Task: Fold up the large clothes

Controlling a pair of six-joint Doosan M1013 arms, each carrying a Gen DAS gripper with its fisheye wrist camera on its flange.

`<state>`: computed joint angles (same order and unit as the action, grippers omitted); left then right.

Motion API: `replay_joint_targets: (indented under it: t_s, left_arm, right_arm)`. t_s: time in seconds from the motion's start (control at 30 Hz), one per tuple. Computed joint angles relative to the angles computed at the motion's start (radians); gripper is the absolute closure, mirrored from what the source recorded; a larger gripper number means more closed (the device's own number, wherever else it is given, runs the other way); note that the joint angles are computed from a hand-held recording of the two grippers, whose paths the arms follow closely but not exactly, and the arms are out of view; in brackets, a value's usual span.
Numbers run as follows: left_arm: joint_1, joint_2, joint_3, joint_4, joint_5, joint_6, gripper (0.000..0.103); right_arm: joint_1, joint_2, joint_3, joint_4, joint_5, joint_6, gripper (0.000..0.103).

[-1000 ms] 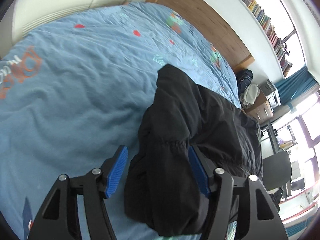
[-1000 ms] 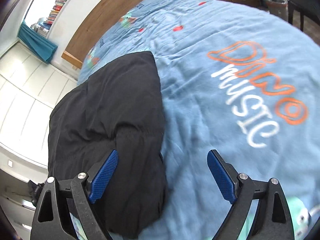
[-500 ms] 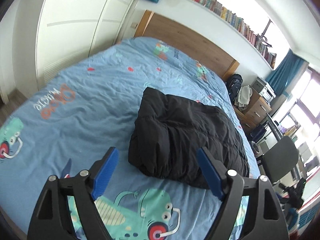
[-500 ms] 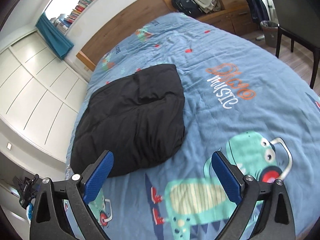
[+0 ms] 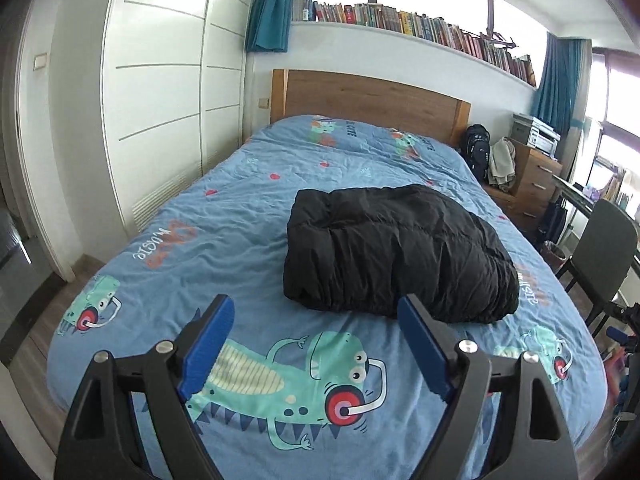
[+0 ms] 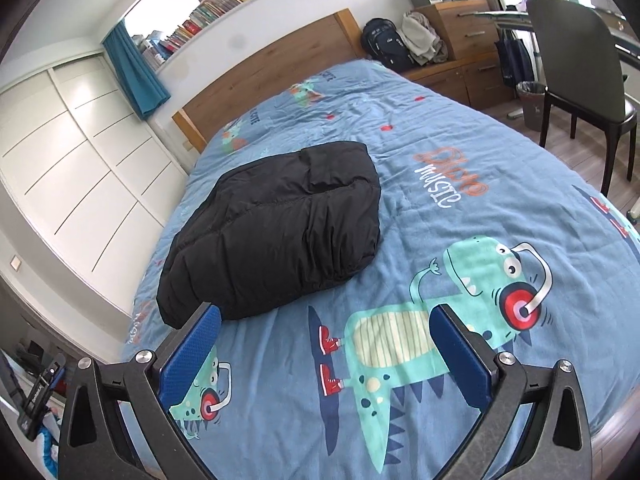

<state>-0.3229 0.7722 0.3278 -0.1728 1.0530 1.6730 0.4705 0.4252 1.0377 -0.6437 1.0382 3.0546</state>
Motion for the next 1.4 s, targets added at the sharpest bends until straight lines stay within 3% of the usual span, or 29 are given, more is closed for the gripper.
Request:
replay_joint_targets:
  t_s: [0.07,0.2,0.37,0.87,1.4]
  left_arm:
    - [-0.009,-0.067,0.120,0.024,-0.074,0.014,0.020]
    - [-0.027,-0.148,0.257,0.061,-0.157,0.021,0.020]
    - [-0.043,-0.207,0.357,0.061,-0.216,0.039,0.020]
    - [-0.070,-0.238,0.426,0.142,-0.252,0.012,0.019]
    - [-0.069,-0.231,0.449,0.096,-0.237,0.050,0.019]
  right_arm:
    - [0.014,-0.002,0.004,-0.020,0.011,0.012,0.001]
    - [0.040,0.008,-0.006,-0.042,0.037,0.013,0.001]
    - [0.068,0.043,-0.058,-0.042,0.089,-0.055,0.001]
    - [0.120,0.109,-0.168,-0.093,0.179,-0.173,0.001]
    - [0.121,0.096,-0.121,-0.079,0.176,-0.124,0.001]
